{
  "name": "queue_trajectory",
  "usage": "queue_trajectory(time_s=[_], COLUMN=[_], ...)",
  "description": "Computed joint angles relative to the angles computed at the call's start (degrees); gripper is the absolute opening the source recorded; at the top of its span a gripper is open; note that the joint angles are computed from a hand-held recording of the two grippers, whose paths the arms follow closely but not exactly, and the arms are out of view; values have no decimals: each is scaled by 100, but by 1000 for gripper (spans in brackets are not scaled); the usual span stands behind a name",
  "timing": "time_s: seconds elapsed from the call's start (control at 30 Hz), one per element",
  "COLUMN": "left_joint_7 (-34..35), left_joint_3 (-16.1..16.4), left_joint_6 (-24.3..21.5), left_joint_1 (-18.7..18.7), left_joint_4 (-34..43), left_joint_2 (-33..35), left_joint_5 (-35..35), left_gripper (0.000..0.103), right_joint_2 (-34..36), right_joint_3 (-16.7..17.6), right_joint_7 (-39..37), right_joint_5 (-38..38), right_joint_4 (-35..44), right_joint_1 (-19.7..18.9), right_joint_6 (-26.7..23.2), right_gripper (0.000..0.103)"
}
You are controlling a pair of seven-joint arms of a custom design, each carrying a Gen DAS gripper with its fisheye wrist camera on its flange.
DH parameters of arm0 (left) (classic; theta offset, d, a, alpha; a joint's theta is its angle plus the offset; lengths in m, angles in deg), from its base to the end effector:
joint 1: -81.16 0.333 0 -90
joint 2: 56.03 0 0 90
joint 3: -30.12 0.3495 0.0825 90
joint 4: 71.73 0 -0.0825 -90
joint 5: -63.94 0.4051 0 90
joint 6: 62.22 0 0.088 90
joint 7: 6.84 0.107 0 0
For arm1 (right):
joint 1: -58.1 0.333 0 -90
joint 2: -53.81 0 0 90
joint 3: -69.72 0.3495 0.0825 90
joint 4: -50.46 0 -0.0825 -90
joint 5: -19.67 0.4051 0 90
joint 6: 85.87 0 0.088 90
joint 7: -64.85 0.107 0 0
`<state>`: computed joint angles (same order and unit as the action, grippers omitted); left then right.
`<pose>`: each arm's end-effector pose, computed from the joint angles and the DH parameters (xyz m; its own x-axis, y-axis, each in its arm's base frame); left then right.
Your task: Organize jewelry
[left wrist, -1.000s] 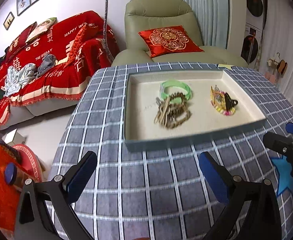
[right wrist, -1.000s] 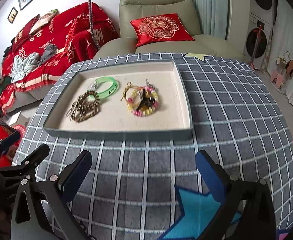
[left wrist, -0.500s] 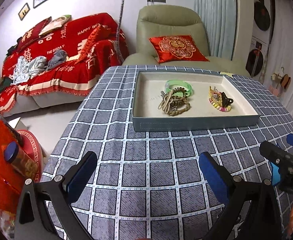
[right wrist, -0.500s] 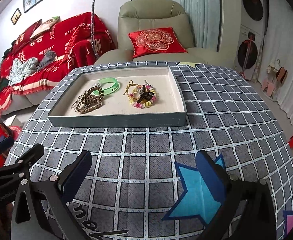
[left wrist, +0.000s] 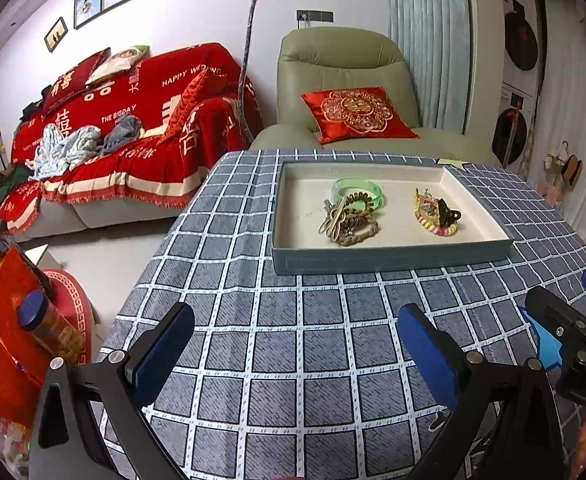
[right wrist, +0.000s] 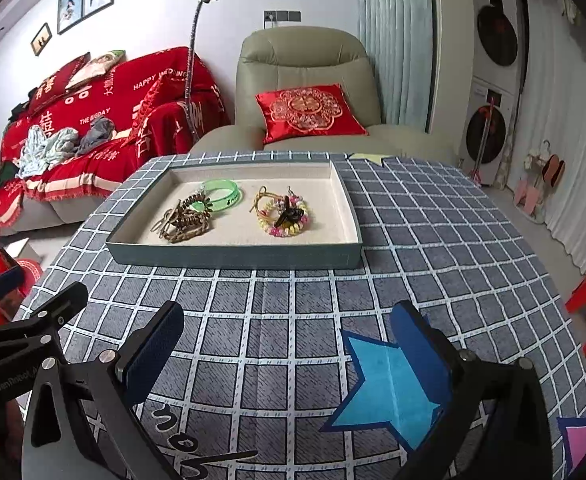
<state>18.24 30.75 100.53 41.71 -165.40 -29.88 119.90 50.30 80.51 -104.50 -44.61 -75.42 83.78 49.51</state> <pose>0.5535 -0.5027 0.4419 -0.3660 -0.9303 -0.0228 -0.5684 0.2429 -0.7861 0.4571 0.3254 0.4607 -0.3445 -0.9386 -0.0202 -0.5877 0.2324 -0.7749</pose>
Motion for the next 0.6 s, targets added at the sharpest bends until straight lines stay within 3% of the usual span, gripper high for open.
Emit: queue_trajectory(time_s=[0.6], left_joint_7=[-359], left_joint_3=[-26], left_joint_6=[60], left_joint_1=[37], left_joint_4=[-45], left_joint_2=[-110], left_joint_5=[312], left_gripper=[103], right_joint_2=[-46], right_joint_3=[18], right_joint_7=[2], right_joint_5=[-33], right_joint_4=[19], right_joint_1=[-3], right_joint_6=[16], right_gripper=[103])
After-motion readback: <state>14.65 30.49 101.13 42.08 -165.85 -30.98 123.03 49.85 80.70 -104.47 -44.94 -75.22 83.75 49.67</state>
